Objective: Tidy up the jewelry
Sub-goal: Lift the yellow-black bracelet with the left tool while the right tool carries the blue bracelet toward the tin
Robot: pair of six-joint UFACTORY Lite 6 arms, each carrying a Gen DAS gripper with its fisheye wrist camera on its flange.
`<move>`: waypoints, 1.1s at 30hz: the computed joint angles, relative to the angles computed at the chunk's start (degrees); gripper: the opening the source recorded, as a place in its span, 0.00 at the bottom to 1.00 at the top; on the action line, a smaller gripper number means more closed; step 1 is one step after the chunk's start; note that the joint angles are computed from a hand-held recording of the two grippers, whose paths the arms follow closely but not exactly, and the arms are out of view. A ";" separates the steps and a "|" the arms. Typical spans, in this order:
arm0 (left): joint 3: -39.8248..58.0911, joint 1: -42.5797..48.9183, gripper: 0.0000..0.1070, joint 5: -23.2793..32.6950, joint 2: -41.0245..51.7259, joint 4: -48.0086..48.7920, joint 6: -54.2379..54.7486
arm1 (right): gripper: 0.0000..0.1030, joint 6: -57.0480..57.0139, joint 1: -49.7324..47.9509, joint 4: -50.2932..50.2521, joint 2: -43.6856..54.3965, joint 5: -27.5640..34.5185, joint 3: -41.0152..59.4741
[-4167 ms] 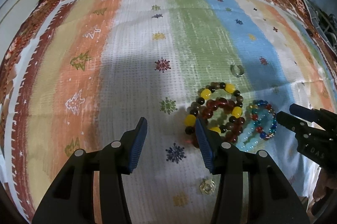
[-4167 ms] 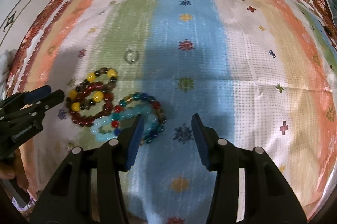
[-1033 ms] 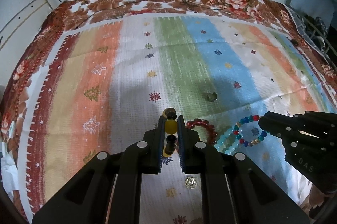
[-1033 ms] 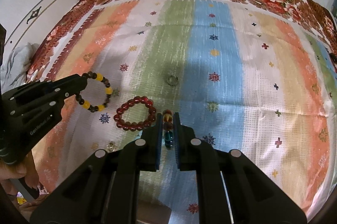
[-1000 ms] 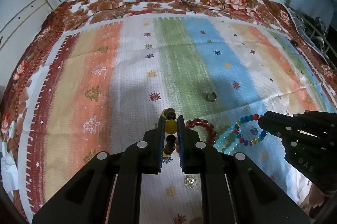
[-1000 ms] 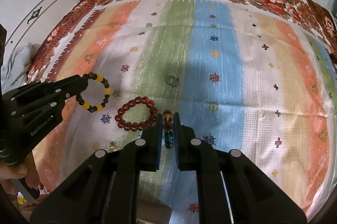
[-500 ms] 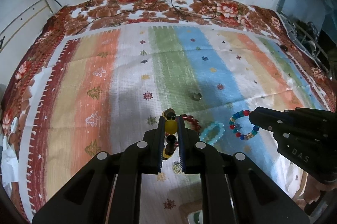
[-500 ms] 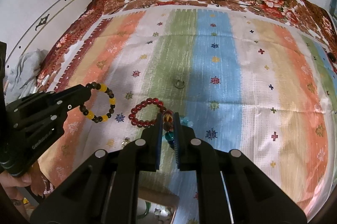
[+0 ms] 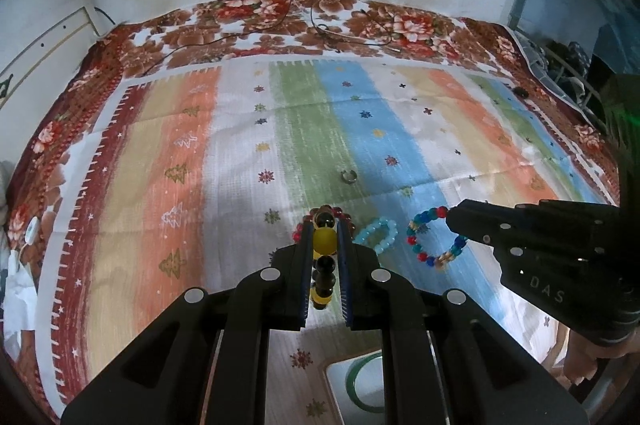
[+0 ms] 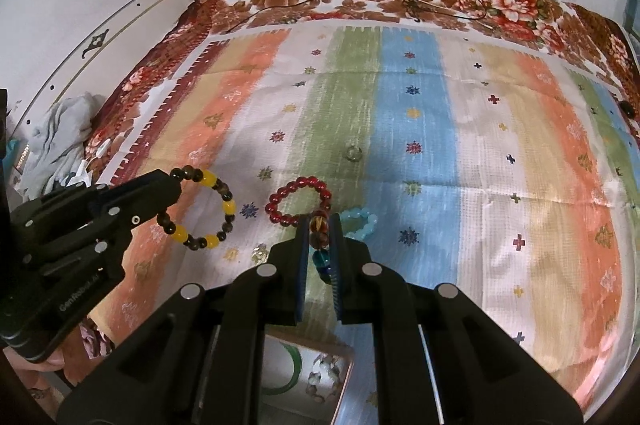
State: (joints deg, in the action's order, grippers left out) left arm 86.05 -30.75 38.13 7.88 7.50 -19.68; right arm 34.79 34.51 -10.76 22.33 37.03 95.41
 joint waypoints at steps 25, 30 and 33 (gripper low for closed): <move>-11.66 -11.39 0.10 0.53 -12.19 9.15 -10.79 | 0.11 7.04 6.45 -5.21 -17.42 -2.82 -20.16; -13.40 -13.97 0.10 0.87 -14.36 10.91 -13.21 | 0.11 7.43 7.54 -4.89 -20.96 -3.44 -23.81; -14.99 -15.98 0.10 1.36 -15.57 12.89 -15.65 | 0.11 7.90 8.30 -5.05 -22.32 -3.60 -25.46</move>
